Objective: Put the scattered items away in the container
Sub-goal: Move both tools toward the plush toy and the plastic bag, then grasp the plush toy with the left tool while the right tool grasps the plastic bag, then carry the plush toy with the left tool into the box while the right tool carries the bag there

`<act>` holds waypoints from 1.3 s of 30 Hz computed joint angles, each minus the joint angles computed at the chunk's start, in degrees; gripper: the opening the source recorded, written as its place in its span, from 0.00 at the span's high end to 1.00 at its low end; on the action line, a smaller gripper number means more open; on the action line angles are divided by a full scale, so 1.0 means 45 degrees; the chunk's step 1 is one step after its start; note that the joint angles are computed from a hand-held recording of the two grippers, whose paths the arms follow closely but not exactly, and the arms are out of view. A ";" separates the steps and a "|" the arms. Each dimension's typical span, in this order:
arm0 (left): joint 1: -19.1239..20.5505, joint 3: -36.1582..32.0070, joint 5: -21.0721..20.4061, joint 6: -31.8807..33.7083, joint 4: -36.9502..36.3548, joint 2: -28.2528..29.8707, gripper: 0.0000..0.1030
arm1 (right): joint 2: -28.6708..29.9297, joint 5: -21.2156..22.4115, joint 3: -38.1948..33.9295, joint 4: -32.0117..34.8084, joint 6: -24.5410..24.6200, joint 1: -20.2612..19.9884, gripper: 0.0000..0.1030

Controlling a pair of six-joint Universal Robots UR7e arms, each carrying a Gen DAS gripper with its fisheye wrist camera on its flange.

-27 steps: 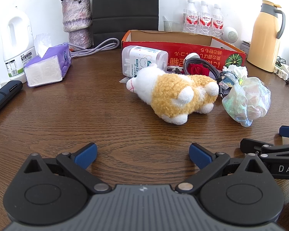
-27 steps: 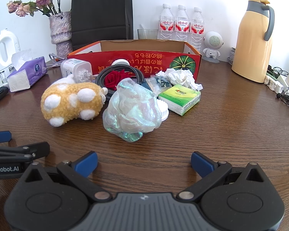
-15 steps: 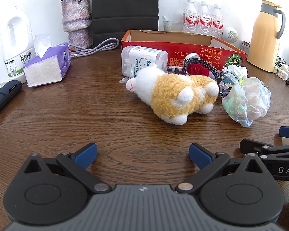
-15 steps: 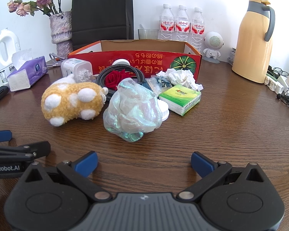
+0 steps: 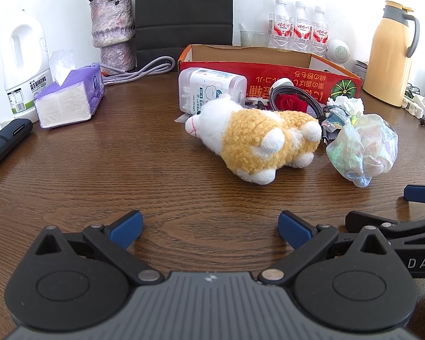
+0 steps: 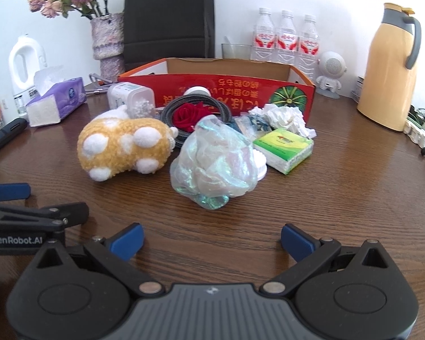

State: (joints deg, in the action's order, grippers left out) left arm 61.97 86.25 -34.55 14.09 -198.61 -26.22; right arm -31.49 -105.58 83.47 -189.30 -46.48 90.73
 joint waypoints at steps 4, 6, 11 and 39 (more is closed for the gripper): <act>-0.0028 -0.0112 -0.0029 -0.0569 0.0644 -0.0119 0.00 | -0.0233 0.0311 -0.0005 0.0100 -0.0486 -0.0053 0.00; -0.0052 -0.0315 -0.0517 -0.0397 0.0178 -0.0082 0.00 | -0.0383 0.0886 -0.0158 0.0331 -0.0340 -0.0199 0.00; 0.0063 -0.2167 -0.1760 0.0097 0.0699 0.0407 0.00 | -0.0079 0.0724 -0.1237 0.0693 0.0808 -0.0271 0.04; -0.0254 0.1181 -0.3402 -0.0548 -0.2147 -0.1612 0.65 | -0.1511 0.1966 0.1509 -0.1449 0.0712 0.0268 0.61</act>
State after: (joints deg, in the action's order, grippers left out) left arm 60.83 91.57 -49.86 11.62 -208.28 -33.47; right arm -38.29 -96.73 90.26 -195.82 -43.28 91.93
